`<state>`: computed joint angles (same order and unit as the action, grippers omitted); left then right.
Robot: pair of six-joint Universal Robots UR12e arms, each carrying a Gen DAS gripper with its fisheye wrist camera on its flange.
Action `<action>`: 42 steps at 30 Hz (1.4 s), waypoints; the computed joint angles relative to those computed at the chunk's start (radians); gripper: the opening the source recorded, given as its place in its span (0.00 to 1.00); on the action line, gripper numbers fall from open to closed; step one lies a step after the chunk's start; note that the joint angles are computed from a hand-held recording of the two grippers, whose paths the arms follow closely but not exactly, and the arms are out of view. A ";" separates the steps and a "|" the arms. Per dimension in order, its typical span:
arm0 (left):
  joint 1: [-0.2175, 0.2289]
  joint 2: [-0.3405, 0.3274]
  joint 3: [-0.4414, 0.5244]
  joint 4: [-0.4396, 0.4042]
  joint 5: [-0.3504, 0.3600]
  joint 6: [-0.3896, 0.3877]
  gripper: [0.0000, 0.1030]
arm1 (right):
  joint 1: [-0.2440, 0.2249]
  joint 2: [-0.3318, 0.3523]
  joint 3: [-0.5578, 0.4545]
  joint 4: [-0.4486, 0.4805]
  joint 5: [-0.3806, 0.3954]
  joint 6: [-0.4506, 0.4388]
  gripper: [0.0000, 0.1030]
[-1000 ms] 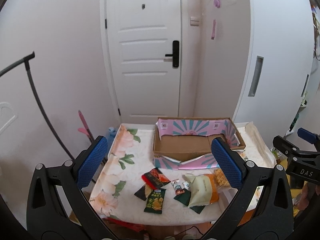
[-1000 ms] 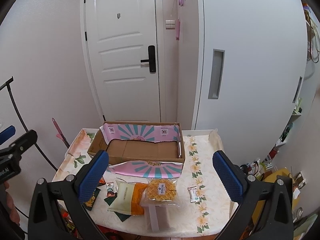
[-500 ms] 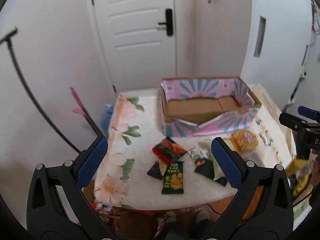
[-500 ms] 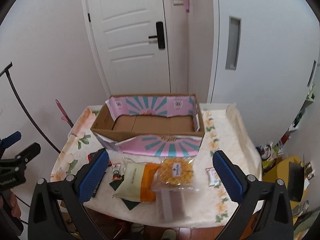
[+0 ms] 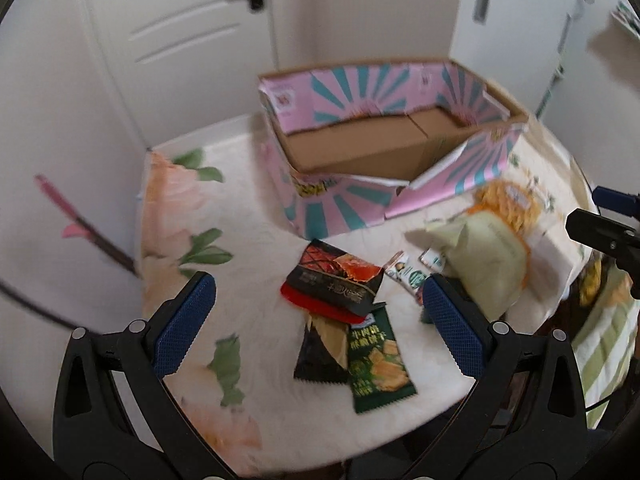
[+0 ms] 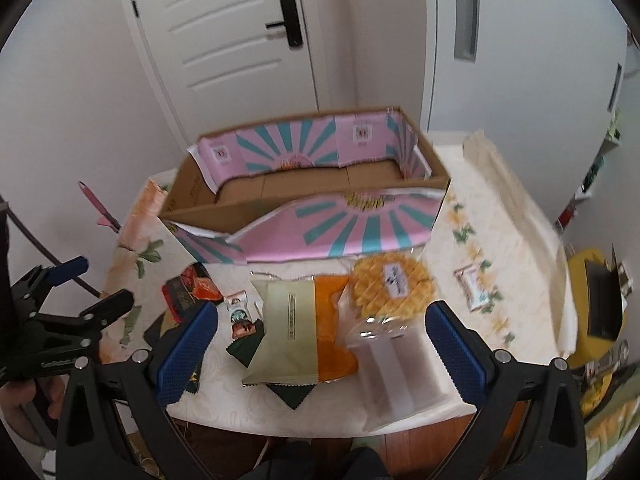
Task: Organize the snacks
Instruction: 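Grasp the black-red jerky pack with left tool while right tool grasps the cream-orange bread bag, then carry the jerky pack into the box with left tool while right tool carries the bread bag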
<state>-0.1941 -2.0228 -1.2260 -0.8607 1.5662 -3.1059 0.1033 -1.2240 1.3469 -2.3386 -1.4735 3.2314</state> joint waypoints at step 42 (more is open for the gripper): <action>0.030 -0.182 0.189 -0.227 -0.164 0.278 0.73 | 0.041 0.174 -0.124 0.117 0.003 -0.057 0.60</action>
<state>-0.1641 -2.2044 -1.0370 -1.0878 1.4018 -2.8284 0.1443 -1.0501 1.2230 -2.2213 -1.4702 3.1739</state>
